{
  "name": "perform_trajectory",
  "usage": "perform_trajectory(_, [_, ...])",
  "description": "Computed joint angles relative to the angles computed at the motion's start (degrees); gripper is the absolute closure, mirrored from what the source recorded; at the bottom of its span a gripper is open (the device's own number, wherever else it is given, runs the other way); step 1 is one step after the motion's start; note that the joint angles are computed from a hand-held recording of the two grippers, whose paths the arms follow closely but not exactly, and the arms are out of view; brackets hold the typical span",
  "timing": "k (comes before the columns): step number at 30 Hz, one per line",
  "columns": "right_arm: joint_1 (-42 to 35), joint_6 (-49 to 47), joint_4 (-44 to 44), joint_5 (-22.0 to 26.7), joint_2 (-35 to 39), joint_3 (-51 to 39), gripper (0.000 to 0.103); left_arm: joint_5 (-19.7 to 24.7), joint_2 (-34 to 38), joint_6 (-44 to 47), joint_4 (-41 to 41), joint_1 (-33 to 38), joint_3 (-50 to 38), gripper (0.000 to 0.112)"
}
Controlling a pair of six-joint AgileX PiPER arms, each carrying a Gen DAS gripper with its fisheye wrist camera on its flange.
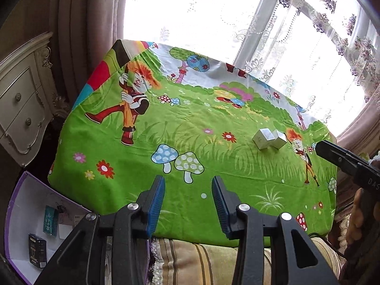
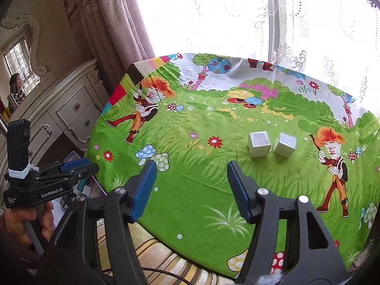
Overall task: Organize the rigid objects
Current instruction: 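Move both tools back toward the two white cubes on the table, then grasp the printed white cube with the left tool while the right tool grasps the plain white cube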
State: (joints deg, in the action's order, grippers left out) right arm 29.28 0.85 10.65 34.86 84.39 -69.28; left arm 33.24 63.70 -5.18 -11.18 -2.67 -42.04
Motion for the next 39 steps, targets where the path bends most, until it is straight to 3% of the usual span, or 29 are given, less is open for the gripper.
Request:
perform_trajectory(9, [-10.6,-7.7,8.3,0.6,2.8,-3.6,0.034,-2.7,10.5,-9.8,6.9,-11.0,-9.8,0.06])
perform_trajectory(17, [-15.9,-6.3,7.8,0.7,8.6,-10.0,0.033,-3.8,20.4,-12.2,8.9,-16.2,-18.4,0.041])
perform_trajectory(23, [-19.2,-5.0,8.3,0.4,14.3,-14.7,0.033,-4.2,28.1,-9.5,9.1,-19.1,-25.4,0.03])
perform_trajectory(26, [-20.3,-3.5,6.9,-1.0,16.5,-15.0,0.033,-6.3,31.3,-5.9,8.0,-20.2,-27.3,0.03])
perform_trajectory(31, [-21.6,-4.7,7.4,-3.3,20.0,-14.2,0.033,-10.1,37.3,-6.9,15.2,-23.4,-30.3,0.03])
perform_trajectory(35, [-22.6,-6.6,9.2,-5.2,22.7,-13.8,0.033,-9.5,44.0,6.0,4.6,-22.4,-36.0,0.03])
perform_trajectory(39, [-23.0,-7.1,9.4,-7.0,24.8,-13.5,0.033,-8.8,49.9,9.8,5.6,-22.6,-41.3,0.03])
